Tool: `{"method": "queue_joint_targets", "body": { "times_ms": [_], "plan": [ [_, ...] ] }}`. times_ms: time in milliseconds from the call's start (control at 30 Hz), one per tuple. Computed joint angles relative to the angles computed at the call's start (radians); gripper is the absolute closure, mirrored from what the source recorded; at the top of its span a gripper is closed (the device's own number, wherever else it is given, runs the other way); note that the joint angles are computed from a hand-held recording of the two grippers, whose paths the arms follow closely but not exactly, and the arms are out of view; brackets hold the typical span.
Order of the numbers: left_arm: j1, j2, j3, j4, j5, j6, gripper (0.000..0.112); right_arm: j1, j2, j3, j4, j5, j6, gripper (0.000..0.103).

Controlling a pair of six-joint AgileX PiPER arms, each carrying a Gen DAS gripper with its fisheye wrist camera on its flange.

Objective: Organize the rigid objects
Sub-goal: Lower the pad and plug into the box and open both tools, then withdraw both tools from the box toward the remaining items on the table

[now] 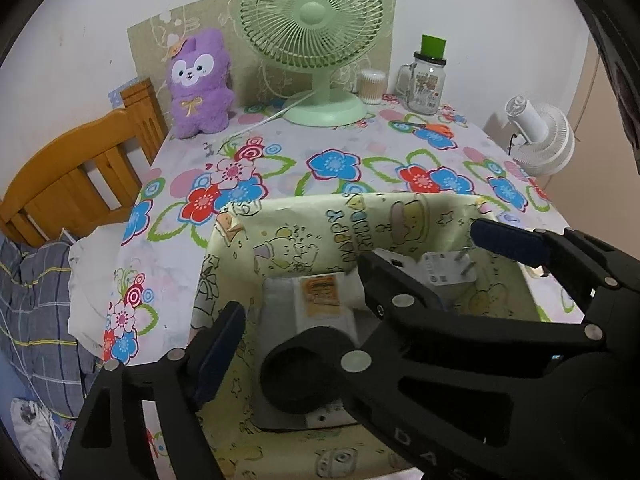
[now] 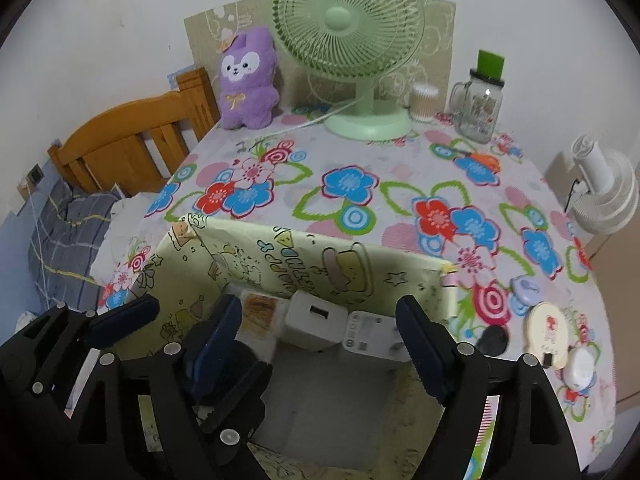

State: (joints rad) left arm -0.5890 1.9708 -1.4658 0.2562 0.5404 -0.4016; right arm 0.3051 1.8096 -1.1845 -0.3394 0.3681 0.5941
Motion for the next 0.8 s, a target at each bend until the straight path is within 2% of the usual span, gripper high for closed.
{"method": "queue_joint_targets", "body": {
  "times_ms": [333, 800],
  "plan": [
    [-0.074, -0.051, 0.029, 0.077, -0.008, -0.087, 0.022, -0.015, -0.134, 0.117, -0.172, 0.001, 0.167, 0.016],
    [-0.178, -0.076, 0.014, 0.185, 0.034, -0.217, 0.021, -0.071, -0.283, 0.238, -0.188, -0.001, 0.169, 0.013]
  ]
}}
